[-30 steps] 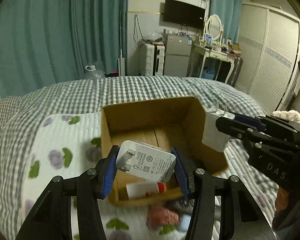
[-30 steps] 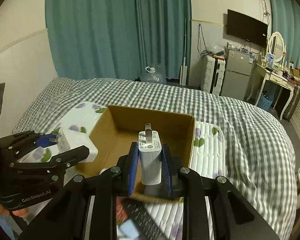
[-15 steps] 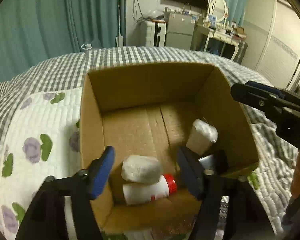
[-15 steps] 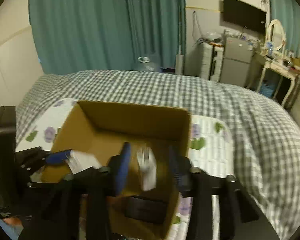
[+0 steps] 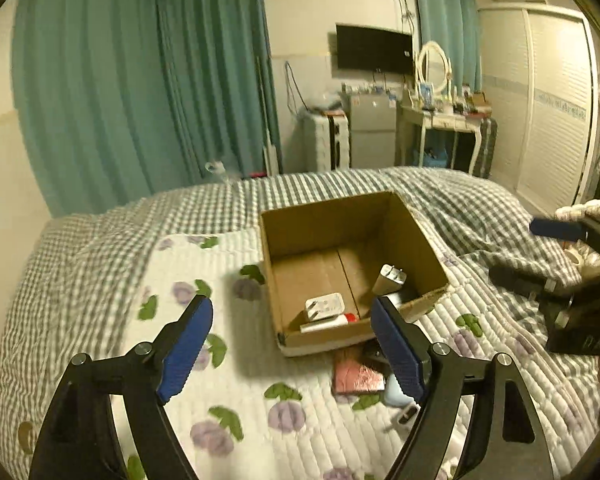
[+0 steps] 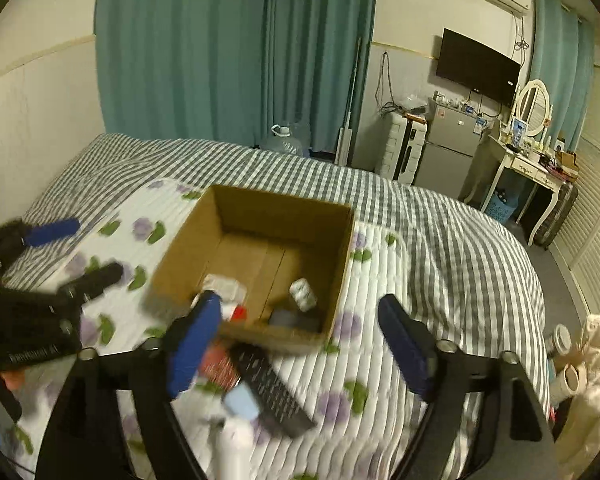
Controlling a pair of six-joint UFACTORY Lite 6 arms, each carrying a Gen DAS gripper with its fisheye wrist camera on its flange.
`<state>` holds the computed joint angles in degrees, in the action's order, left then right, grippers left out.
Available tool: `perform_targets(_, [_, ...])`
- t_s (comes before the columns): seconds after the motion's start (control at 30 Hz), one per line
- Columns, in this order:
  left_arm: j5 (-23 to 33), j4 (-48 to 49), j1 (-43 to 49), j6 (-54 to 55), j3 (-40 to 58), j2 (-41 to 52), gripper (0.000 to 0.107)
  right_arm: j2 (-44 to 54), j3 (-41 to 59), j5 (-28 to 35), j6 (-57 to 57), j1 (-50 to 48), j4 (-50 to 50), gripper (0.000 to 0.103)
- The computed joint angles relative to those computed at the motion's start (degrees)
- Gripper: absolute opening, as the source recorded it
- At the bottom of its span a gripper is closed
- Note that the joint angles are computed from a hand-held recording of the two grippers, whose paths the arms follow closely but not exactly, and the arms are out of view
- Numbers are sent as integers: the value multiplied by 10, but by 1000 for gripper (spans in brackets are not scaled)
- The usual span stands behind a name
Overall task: Organize rigid objects
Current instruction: 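Carry both chargers over the box and open both grippers to drop them, then grasp the white cylindrical plug-in device with the right gripper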
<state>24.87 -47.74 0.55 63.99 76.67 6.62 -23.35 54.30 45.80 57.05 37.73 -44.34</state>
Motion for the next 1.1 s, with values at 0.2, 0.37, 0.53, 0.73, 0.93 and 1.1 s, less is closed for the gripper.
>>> perform_targets(0.2, [-14,-102,30,115,-137,-89,85,-8,-95,84,154,152,-47,88])
perform_targets(0.37, [-45,-177,43,189,-215,-94,85,25,-180,5,250,174,-52,87])
perform_targets(0.53, [-90,-277,40,295,-248,-38,85,103,-220,-121,255,128,-27,87])
perform_targets(0.73, [-100,-287,44,299,-245,23,85,200,-199,-210,178,70,32,70])
perform_targets(0.93, [-79,-267,48,280,-247,14,85,204,-207,-233,172,53,39,43])
perform_targets(1.1, [-83,-165,-6,133,-219,19,85,59,-214,-144,87,43,75,43])
